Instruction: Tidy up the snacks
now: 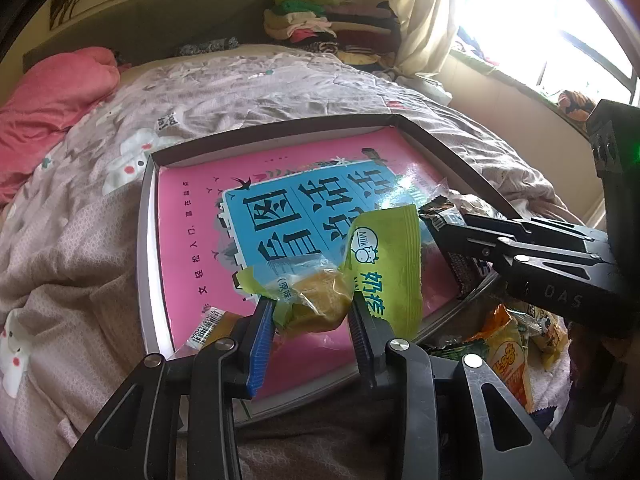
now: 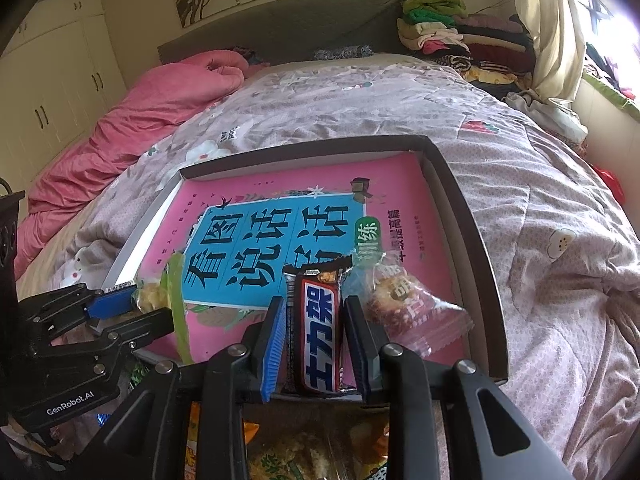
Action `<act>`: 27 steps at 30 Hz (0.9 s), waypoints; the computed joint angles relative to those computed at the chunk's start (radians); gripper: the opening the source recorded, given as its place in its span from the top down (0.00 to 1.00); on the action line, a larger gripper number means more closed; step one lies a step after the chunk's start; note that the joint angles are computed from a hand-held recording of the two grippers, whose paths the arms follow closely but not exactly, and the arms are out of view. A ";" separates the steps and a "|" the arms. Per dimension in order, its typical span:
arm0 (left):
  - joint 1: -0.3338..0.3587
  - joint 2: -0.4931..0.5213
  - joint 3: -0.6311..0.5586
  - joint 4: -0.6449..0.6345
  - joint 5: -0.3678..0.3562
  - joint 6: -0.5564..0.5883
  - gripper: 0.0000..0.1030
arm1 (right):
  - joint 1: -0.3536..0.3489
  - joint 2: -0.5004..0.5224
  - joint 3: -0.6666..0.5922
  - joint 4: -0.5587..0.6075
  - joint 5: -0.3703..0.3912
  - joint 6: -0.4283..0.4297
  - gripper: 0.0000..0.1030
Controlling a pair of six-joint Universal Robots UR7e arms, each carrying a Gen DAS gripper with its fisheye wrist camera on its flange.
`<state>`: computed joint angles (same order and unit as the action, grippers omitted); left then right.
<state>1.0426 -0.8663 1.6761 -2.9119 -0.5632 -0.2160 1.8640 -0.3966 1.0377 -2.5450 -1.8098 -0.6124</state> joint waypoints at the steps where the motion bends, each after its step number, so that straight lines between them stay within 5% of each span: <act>1: 0.000 -0.001 0.000 0.000 -0.001 -0.001 0.63 | 0.000 -0.001 0.001 -0.001 0.002 0.000 0.71; 27: 0.000 -0.031 0.020 -0.005 -0.046 -0.041 0.50 | -0.006 -0.052 0.032 -0.022 0.053 0.029 0.65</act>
<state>1.0426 -0.8969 1.6959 -2.9173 -0.6091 -0.2569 1.8575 -0.4486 1.0697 -2.5672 -1.7572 -0.5839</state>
